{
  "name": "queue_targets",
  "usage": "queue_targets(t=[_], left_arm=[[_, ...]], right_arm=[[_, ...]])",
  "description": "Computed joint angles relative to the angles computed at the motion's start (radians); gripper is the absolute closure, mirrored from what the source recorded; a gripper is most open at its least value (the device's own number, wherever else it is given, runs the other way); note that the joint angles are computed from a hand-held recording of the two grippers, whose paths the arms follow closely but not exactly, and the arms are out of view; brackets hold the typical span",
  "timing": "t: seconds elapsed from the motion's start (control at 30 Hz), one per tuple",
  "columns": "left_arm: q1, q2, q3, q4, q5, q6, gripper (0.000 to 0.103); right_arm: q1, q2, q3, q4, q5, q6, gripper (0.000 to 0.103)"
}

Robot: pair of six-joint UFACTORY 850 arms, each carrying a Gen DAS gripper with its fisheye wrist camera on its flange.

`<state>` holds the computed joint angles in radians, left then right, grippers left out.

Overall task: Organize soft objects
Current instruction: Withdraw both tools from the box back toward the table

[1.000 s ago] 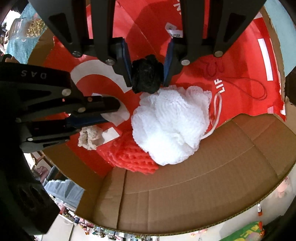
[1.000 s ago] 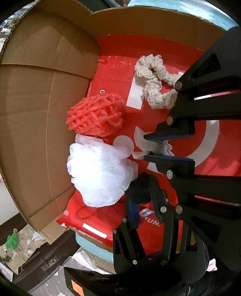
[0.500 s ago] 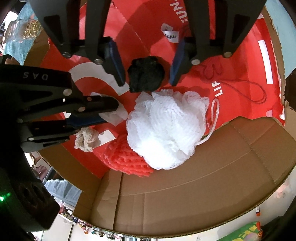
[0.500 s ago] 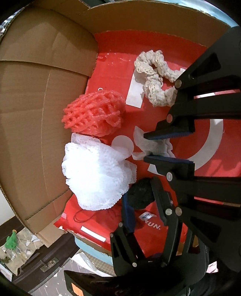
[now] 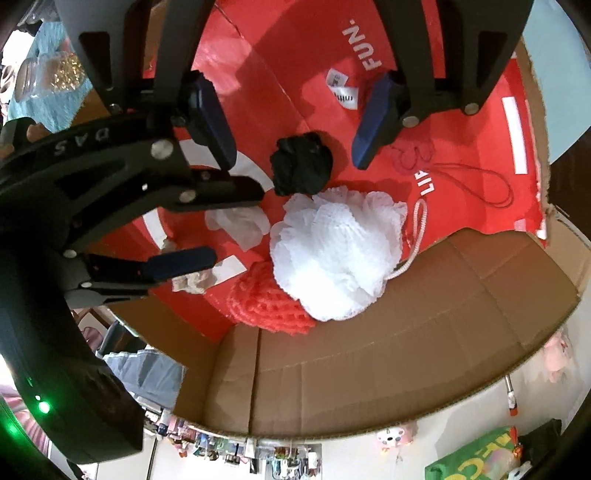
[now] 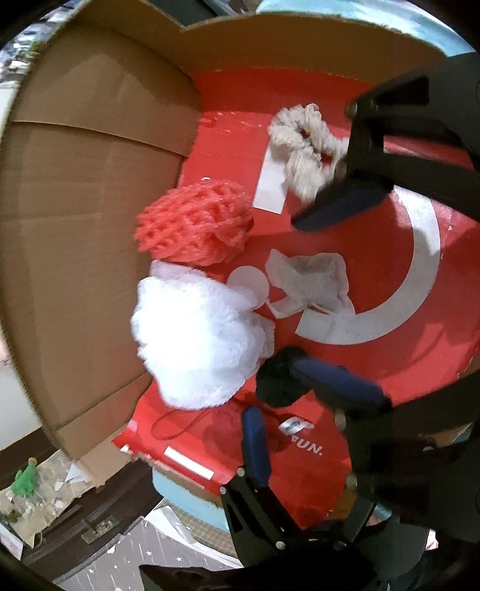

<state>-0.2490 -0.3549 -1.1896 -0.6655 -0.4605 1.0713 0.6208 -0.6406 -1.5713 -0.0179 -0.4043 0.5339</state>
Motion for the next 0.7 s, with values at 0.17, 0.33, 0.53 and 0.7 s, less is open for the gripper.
queue_targets(t=[0.17,0.33,0.53,0.7], left_arm=[[0.027,0.061,0.054,-0.1,-0.004,0.093,0.028],[0.046,0.163,0.127,-0.229,0.004,0.191,0.018],[0.074,0.317,0.223,-0.414,0.004,0.339,0.003],[0.08,0.495,0.351,-0.584,0.022,0.48,0.001]], right_arm=[[0.016,0.032,0.02,-0.073,-0.001,0.088,0.03],[0.049,0.101,0.069,-0.227,-0.005,0.252,0.03],[0.109,0.221,0.155,-0.516,-0.02,0.556,0.024],[0.184,0.335,0.247,-0.809,-0.071,0.859,0.018]])
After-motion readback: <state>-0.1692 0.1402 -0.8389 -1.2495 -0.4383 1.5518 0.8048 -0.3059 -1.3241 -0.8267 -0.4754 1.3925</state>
